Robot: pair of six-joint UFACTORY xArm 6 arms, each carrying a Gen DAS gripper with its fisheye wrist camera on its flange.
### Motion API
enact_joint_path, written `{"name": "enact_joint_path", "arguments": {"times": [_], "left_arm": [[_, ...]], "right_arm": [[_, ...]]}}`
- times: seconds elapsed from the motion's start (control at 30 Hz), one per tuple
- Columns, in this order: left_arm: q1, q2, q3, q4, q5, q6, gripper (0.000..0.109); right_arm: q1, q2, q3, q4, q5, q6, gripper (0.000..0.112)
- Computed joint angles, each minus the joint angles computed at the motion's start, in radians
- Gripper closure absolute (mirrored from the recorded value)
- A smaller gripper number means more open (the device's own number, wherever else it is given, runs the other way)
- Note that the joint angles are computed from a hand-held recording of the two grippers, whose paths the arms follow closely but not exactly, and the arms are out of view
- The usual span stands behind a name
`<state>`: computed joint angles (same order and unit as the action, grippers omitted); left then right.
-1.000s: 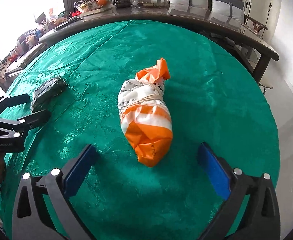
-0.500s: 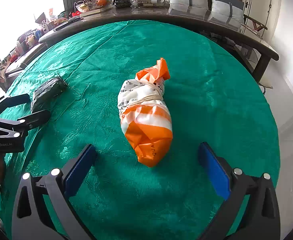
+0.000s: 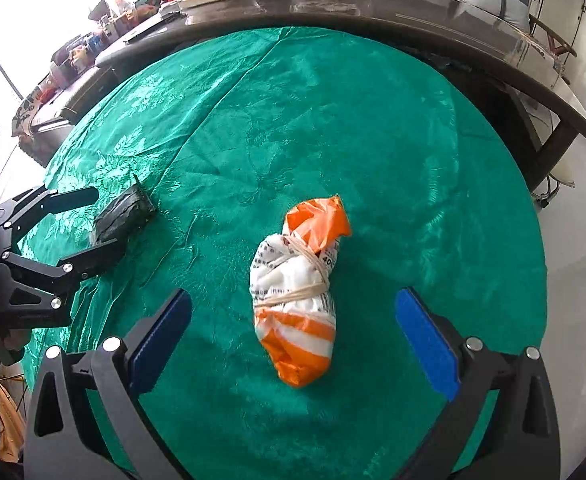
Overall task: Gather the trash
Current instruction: 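Carry the green packet and orange-white bag over the basket and open both tools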
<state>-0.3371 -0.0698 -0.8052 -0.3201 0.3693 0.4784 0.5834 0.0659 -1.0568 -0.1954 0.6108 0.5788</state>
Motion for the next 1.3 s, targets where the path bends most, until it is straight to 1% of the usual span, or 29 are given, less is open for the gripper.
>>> {"name": "enact_joint_path", "arguments": {"times": [0.03, 0.07, 0.1, 0.13, 0.2, 0.23, 0.3, 0.37, 0.4, 0.43, 0.47, 0.57, 0.67, 0.7, 0.77, 0.8, 0.87, 0.93, 1.0, 1.07, 1.1, 1.2, 1.23, 1.27, 1.3], "left_arm": [[-0.001, 0.004, -0.007, 0.021, 0.016, -0.007, 0.059], [-0.003, 0.001, -0.005, 0.036, 0.027, -0.013, 0.067], [-0.006, -0.007, 0.004, 0.066, 0.017, -0.042, 0.069], [-0.007, -0.022, 0.016, 0.077, 0.01, -0.055, 0.069], [-0.019, -0.051, 0.026, -0.004, 0.022, -0.02, 0.07], [-0.029, -0.069, 0.032, -0.05, 0.029, 0.002, 0.07], [-0.065, -0.098, 0.038, -0.098, 0.029, 0.012, 0.071], [-0.115, -0.123, 0.032, -0.165, 0.041, 0.035, 0.071], [-0.156, -0.129, 0.02, -0.207, 0.05, 0.046, 0.071], [-0.184, -0.13, 0.011, -0.23, 0.056, 0.051, 0.071], [-0.223, -0.125, -0.004, -0.248, 0.059, 0.048, 0.071], [-0.353, -0.086, -0.07, -0.321, 0.071, 0.062, 0.07], [-0.494, 0.004, -0.171, -0.373, 0.086, 0.065, 0.07], [-0.531, 0.038, -0.203, -0.362, 0.086, 0.05, 0.07], [-0.609, 0.127, -0.281, -0.318, 0.075, 0.003, 0.07], [-0.638, 0.178, -0.326, -0.31, 0.079, -0.012, 0.07], [-0.682, 0.267, -0.398, -0.278, 0.083, -0.058, 0.07], [-0.713, 0.383, -0.503, -0.231, 0.098, -0.12, 0.07], [-0.736, 0.484, -0.597, -0.204, 0.119, -0.167, 0.07], [-0.746, 0.585, -0.697, -0.186, 0.148, -0.203, 0.07], [-0.746, 0.619, -0.729, -0.185, 0.159, -0.208, 0.069], [-0.756, 0.732, -0.848, -0.152, 0.191, -0.253, 0.067], [-0.761, 0.753, -0.863, -0.137, 0.183, -0.27, 0.064], [-0.761, 0.779, -0.892, -0.125, 0.185, -0.283, 0.053], [-0.762, 0.803, -0.917, -0.118, 0.183, -0.296, 0.044]], "right_arm": [[-0.006, 0.011, 0.001, 0.041, -0.003, -0.029, 0.03], [-0.011, 0.011, 0.01, 0.096, -0.015, -0.07, 0.05], [-0.015, 0.002, 0.026, 0.13, -0.029, -0.089, 0.068], [-0.017, -0.02, 0.053, 0.121, -0.052, -0.071, 0.068], [-0.018, -0.088, 0.118, 0.059, -0.091, -0.006, 0.068], [-0.023, -0.13, 0.158, 0.064, -0.115, 0.0, 0.068], [-0.042, -0.237, 0.251, 0.062, -0.151, 0.017, 0.068], [-0.067, -0.351, 0.339, 0.043, -0.158, 0.041, 0.068], [-0.093, -0.444, 0.408, 0.044, -0.148, 0.043, 0.068], [-0.114, -0.501, 0.448, 0.042, -0.134, 0.044, 0.068], [-0.147, -0.6, 0.511, 0.034, -0.1, 0.047, 0.068], [-0.245, -0.827, 0.648, 0.019, 0.01, 0.039, 0.068], [-0.373, -1.056, 0.779, 0.044, 0.148, -0.019, 0.068], [-0.44, -1.151, 0.834, 0.073, 0.202, -0.063, 0.068], [-0.528, -1.262, 0.897, 0.115, 0.262, -0.128, 0.068], [-0.594, -1.321, 0.936, 0.148, 0.289, -0.178, 0.068], [-0.695, -1.395, 0.988, 0.204, 0.318, -0.25, 0.068], [-0.805, -1.429, 1.034, 0.259, 0.323, -0.327, 0.068], [-0.919, -1.428, 1.075, 0.337, 0.305, -0.417, 0.068], [-0.971, -1.398, 1.087, 0.382, 0.283, -0.46, 0.068], [-1.013, -1.375, 1.094, 0.417, 0.266, -0.503, 0.068], [-1.073, -1.3, 1.106, 0.495, 0.203, -0.589, 0.067], [-1.086, -1.276, 1.112, 0.525, 0.174, -0.62, 0.066], [-1.099, -1.261, 1.117, 0.554, 0.152, -0.651, 0.066], [-1.108, -1.238, 1.123, 0.586, 0.118, -0.682, 0.055]]}}
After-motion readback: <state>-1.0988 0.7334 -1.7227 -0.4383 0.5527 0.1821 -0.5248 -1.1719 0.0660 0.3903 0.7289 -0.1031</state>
